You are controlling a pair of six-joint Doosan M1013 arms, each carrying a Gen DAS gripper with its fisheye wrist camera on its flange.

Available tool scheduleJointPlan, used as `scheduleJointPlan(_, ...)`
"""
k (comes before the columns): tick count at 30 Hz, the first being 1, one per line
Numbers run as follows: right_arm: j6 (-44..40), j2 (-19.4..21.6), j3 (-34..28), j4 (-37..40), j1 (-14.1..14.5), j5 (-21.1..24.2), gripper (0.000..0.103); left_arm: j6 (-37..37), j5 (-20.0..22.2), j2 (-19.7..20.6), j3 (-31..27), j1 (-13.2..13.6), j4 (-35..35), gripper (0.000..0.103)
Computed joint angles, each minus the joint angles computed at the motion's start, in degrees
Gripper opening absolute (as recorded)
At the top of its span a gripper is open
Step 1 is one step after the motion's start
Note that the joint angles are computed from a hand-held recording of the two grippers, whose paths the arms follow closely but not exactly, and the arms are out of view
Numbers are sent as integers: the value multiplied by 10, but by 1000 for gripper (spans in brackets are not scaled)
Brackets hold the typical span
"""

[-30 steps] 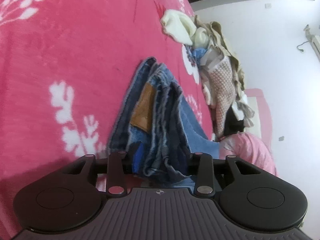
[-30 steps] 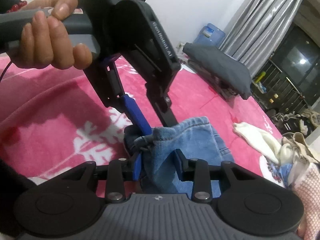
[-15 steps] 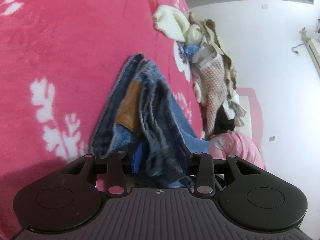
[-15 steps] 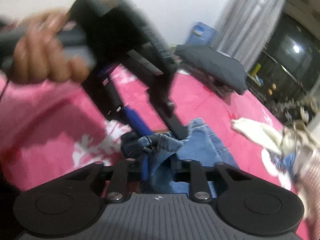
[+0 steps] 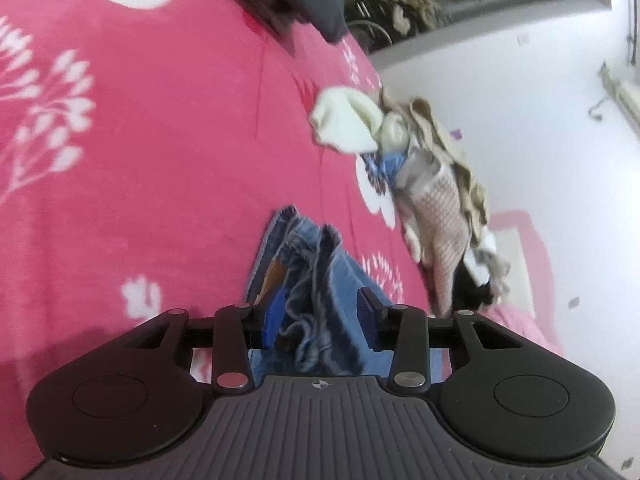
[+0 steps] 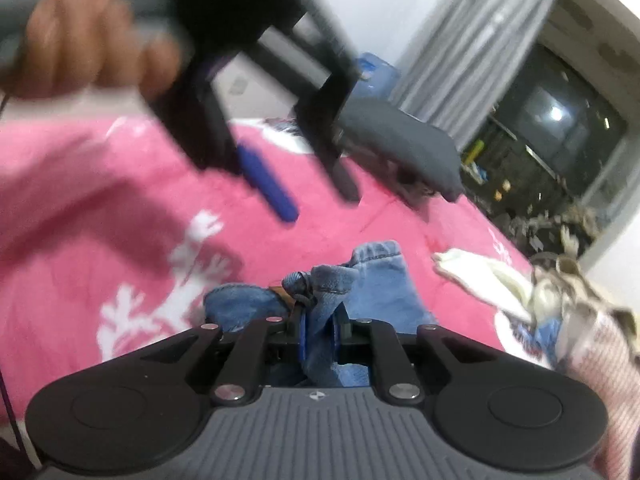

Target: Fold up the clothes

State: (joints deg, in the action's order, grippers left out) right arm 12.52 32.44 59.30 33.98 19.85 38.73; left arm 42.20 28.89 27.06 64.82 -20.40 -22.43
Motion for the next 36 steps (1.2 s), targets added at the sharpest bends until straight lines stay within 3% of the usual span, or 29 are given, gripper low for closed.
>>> scheduleJointPlan(3,-15,-4,8,0,1,-13,23,23,7,8,-20,-5,16,39)
scheduleJointPlan(5,-5,-7,1,18,-6,4,43,65,15,22,-47,-7,-1,39)
scheduleJointPlan(6,20,-8,-4,26,-12,18,46,88,16,29,-59,-8,-13,39)
scheduleJointPlan(9,104,-11,-22,47,-33,57,47,155,28,52,-96,-16,-40,39)
scheduleJointPlan(13,301,-9,-56,31,-75,109,40,145,101,88,-162,-30,30,39)
scheduleJointPlan(15,391,-9,-67,25,-100,111,38,119,153,103,-188,-38,83,39)
scheduleJointPlan(18,520,-2,-92,-3,-134,105,25,77,197,112,-205,-48,158,37)
scheduleJointPlan(23,681,64,-204,-94,-169,156,9,21,237,117,-216,-55,231,32)
scheduleJointPlan(25,712,95,-243,-113,-178,202,8,16,250,120,-223,-58,245,32)
scheduleJointPlan(26,737,118,-276,-156,-178,246,7,18,254,122,-227,-60,251,32)
scheduleJointPlan(27,755,137,-302,-178,-179,282,0,20,260,124,-232,-61,258,32)
scheduleJointPlan(28,772,143,-303,-171,-184,297,0,25,269,129,-241,-64,266,32)
scheduleJointPlan(30,783,145,-309,-170,-187,307,0,35,285,135,-255,-67,279,32)
scheduleJointPlan(32,772,132,-299,-179,-183,274,3,45,297,140,-265,-70,289,32)
scheduleJointPlan(35,748,152,-345,-152,-181,272,3,48,302,141,-267,-70,289,32)
scheduleJointPlan(36,753,174,-385,-148,-179,294,3,49,301,141,-267,-70,289,32)
